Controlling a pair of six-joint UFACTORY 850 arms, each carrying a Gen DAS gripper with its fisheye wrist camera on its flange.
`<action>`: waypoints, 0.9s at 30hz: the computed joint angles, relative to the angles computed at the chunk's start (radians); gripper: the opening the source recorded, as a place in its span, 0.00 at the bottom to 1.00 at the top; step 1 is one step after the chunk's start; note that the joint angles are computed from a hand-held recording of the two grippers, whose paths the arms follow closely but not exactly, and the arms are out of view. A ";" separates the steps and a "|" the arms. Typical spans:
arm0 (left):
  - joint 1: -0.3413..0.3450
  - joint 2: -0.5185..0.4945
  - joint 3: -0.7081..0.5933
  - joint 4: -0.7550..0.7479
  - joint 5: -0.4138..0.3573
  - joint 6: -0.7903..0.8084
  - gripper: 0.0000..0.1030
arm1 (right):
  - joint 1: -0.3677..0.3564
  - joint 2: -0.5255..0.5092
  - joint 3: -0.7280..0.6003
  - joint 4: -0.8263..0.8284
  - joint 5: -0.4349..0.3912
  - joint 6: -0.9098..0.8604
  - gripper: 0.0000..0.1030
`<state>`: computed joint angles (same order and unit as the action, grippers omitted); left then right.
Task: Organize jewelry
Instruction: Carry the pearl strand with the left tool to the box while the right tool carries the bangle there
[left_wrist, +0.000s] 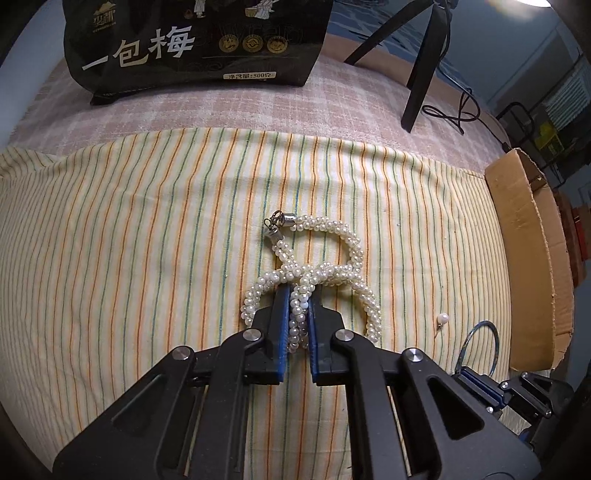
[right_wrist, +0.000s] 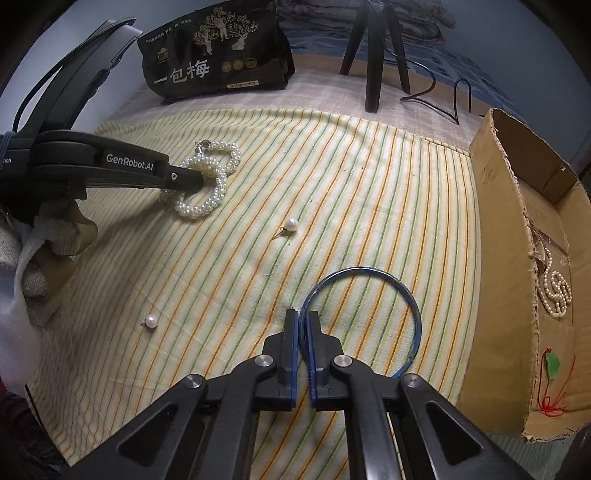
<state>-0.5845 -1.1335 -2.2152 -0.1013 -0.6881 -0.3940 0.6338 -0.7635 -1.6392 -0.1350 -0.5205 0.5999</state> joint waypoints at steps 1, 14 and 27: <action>0.001 0.005 0.007 -0.011 0.005 0.005 0.06 | -0.003 0.005 0.006 0.022 0.011 -0.014 0.01; 0.018 0.169 0.199 -0.171 0.125 0.141 0.06 | -0.011 0.107 0.095 0.081 0.144 -0.015 0.01; -0.026 0.307 0.317 -0.290 0.250 0.254 0.06 | -0.002 0.209 0.148 -0.180 0.204 0.219 0.01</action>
<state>-0.6105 -0.8261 -1.8979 -0.3917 -0.4380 -0.1396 0.6318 -0.5542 -1.4909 -0.3150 -0.3167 0.8190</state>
